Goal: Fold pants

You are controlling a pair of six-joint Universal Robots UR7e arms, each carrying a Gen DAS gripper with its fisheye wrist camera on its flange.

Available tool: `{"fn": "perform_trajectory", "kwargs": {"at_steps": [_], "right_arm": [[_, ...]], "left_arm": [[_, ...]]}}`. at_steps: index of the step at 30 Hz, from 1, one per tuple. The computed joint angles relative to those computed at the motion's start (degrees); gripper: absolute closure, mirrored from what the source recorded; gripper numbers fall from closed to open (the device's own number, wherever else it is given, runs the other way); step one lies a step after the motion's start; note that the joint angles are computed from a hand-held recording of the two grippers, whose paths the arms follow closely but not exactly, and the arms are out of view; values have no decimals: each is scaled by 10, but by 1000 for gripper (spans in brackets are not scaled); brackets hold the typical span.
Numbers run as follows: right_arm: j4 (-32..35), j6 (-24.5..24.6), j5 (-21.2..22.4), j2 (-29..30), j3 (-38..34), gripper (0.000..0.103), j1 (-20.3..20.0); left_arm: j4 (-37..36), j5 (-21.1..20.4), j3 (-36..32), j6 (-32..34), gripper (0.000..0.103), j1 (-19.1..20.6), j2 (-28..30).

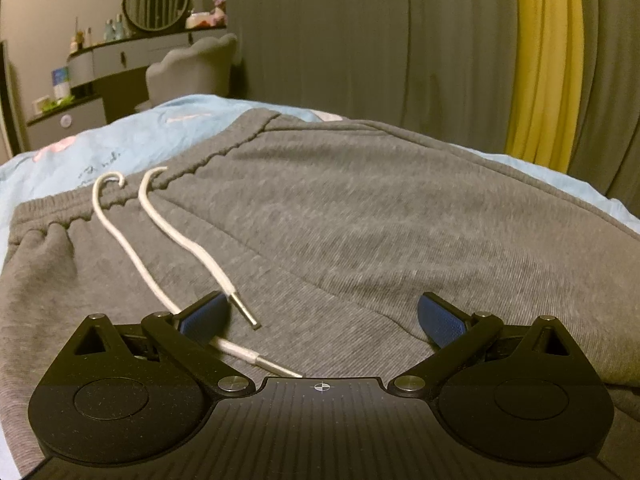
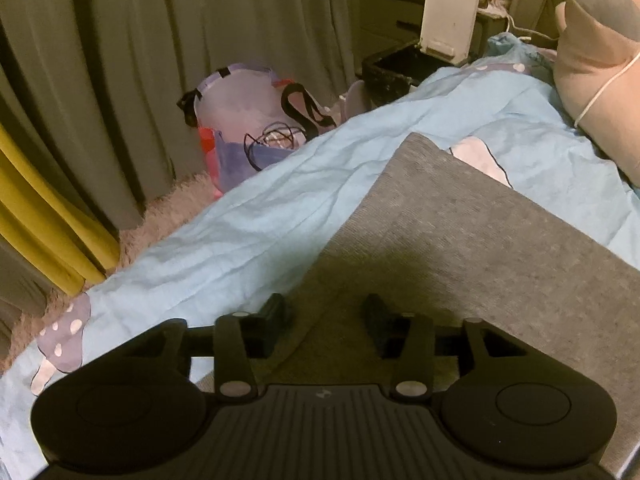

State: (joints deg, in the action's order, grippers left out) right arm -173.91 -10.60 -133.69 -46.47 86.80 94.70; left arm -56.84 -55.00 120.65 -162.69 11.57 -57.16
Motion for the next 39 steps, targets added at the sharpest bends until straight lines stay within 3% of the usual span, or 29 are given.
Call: {"fn": "perform_trajectory", "kwargs": {"at_steps": [1, 2, 3, 4, 6, 9, 12, 16, 19, 22, 25, 28, 29, 32, 34, 35, 36, 39], "right_arm": [[-21, -25, -11, 9, 1, 59, 2], [-45, -60, -25, 19, 1, 66, 6], [-70, -102, -42, 29, 1, 83, 10], [-80, -128, -41, 30, 5, 92, 13], [-73, -132, -35, 17, 15, 98, 16], [-103, -167, -1, -25, 55, 98, 20], [-152, -191, 67, -106, 135, 99, 19], [-183, -149, 161, -261, 275, 101, -4], [-242, -157, 187, -380, 394, 103, -35], [-223, -180, 180, -467, 468, 103, -86], [-158, -135, 218, -521, 493, 103, -146], [-127, -108, 255, -530, 498, 97, -162], [-114, -95, 274, -532, 498, 90, -168], [-47, -35, 364, -536, 486, 85, -208], [-15, 8, 413, -527, 479, 83, -227], [-7, 26, 434, -520, 475, 76, -236], [2, 40, 448, -512, 470, 67, -244], [-1, 72, 470, -488, 463, 62, -257]], "left_arm": [[0, 0, 0, 0, 0, 0, 1], [1, 0, -1, 1, 0, 1, 2], [2, 0, -2, 1, 0, 2, 3], [2, 0, -3, 1, 0, 3, 4], [2, 1, -2, 0, 0, 3, 3], [0, 4, 3, -5, 0, 0, -3], [-3, 8, 9, -13, 0, -6, -14], [37, 0, 4, -59, 0, -26, -23], [102, -19, -8, -155, 0, -58, -21], [138, -24, -9, -221, 0, -86, -21], [101, -16, 7, -200, 0, -93, -54], [70, -10, 24, -188, 0, -102, -84], [67, -9, 26, -190, 0, -106, -89], [63, 8, 33, -181, 0, -117, -102], [63, 30, 35, -146, 0, -114, -111], [57, 43, 37, -126, 0, -112, -120], [47, 60, 45, -108, 0, -112, -137], [48, 114, 61, -69, 0, -100, -192]]}}
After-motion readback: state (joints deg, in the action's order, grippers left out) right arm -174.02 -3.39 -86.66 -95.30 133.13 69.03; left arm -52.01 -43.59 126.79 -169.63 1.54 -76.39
